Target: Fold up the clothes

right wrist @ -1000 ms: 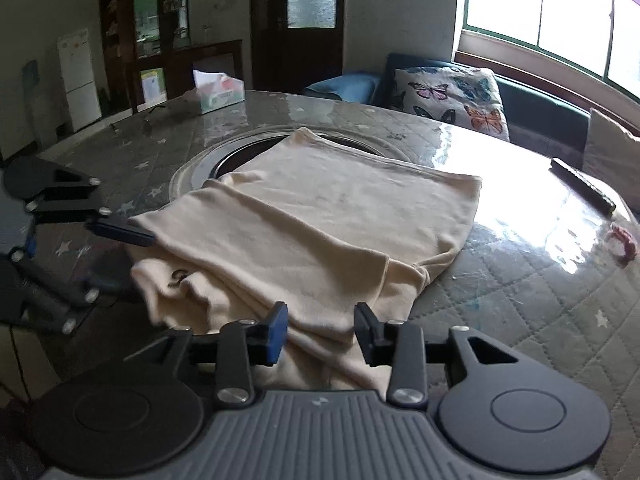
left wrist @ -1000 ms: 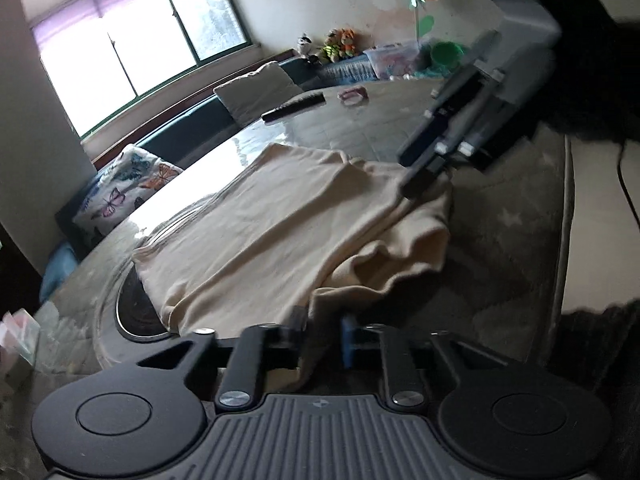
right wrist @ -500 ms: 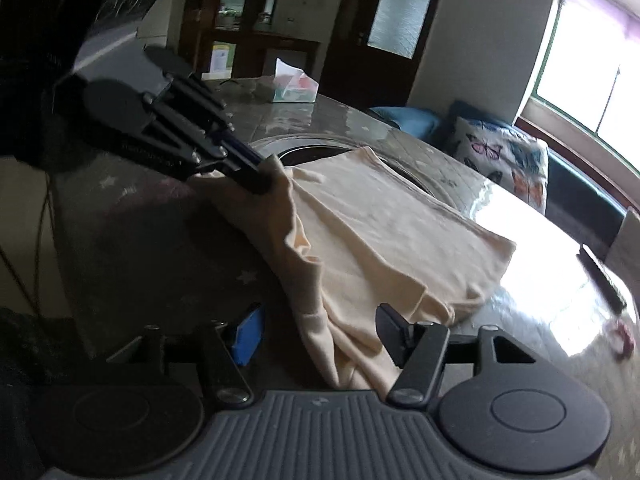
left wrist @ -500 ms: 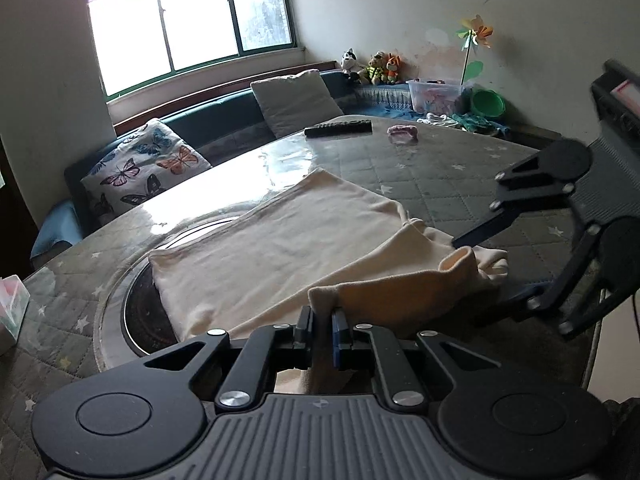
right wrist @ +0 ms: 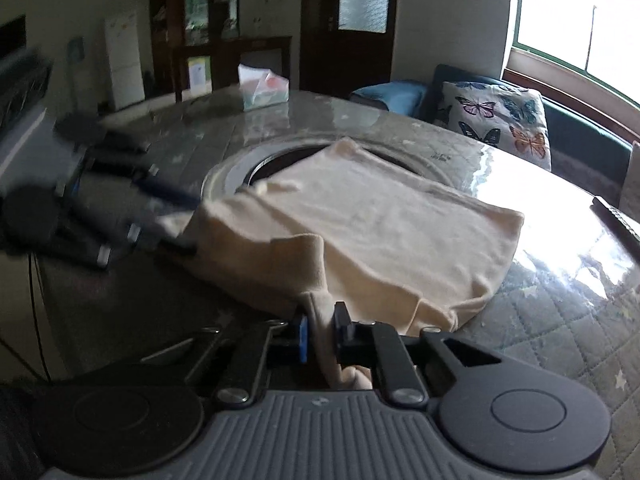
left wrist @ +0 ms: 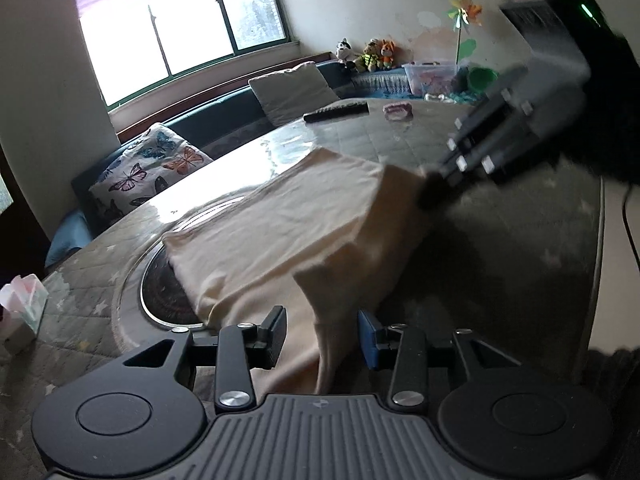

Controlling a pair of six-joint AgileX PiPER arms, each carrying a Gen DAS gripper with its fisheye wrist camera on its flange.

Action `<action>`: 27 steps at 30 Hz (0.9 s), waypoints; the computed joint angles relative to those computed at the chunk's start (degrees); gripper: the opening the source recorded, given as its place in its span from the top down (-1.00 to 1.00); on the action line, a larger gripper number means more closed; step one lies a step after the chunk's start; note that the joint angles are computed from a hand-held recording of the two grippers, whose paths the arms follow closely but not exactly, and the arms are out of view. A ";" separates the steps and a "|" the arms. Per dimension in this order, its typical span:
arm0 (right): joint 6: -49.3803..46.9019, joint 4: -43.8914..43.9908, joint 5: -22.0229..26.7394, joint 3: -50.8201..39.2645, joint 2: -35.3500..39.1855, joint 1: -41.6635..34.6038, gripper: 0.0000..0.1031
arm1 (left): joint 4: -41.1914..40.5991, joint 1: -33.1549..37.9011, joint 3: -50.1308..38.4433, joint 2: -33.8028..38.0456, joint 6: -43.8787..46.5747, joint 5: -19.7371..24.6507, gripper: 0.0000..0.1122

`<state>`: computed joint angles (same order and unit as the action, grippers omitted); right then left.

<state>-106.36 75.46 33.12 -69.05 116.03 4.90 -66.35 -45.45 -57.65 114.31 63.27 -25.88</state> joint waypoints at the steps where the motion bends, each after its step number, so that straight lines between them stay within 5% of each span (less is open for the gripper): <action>1: 0.87 -0.28 0.24 -0.54 0.00 -0.03 0.81 | -0.63 -0.57 0.59 0.10 1.02 -1.11 0.20; 7: 4.46 -1.15 0.73 -3.04 0.11 0.27 0.84 | -0.95 -1.57 1.55 1.98 3.83 -4.75 0.20; 10: 4.87 -0.57 0.24 -2.99 0.02 0.54 0.85 | -2.41 -1.54 0.88 3.48 7.51 -6.21 0.60; 15: 2.09 3.58 -0.64 -0.61 -0.93 0.48 0.87 | 1.74 -1.38 2.54 2.32 4.02 -8.53 0.81; 22: -7.53 14.27 1.32 5.76 -5.28 -1.35 0.91 | 1.97 -3.57 6.48 -4.46 -0.68 -10.23 0.85; 27: -12.14 16.56 5.87 13.80 -12.52 -4.21 0.91 | -7.15 -9.28 11.07 -13.55 3.58 -9.79 0.85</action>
<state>-118.50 92.02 38.99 -55.25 103.51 0.70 -73.51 -54.73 -46.58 100.76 66.85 -35.67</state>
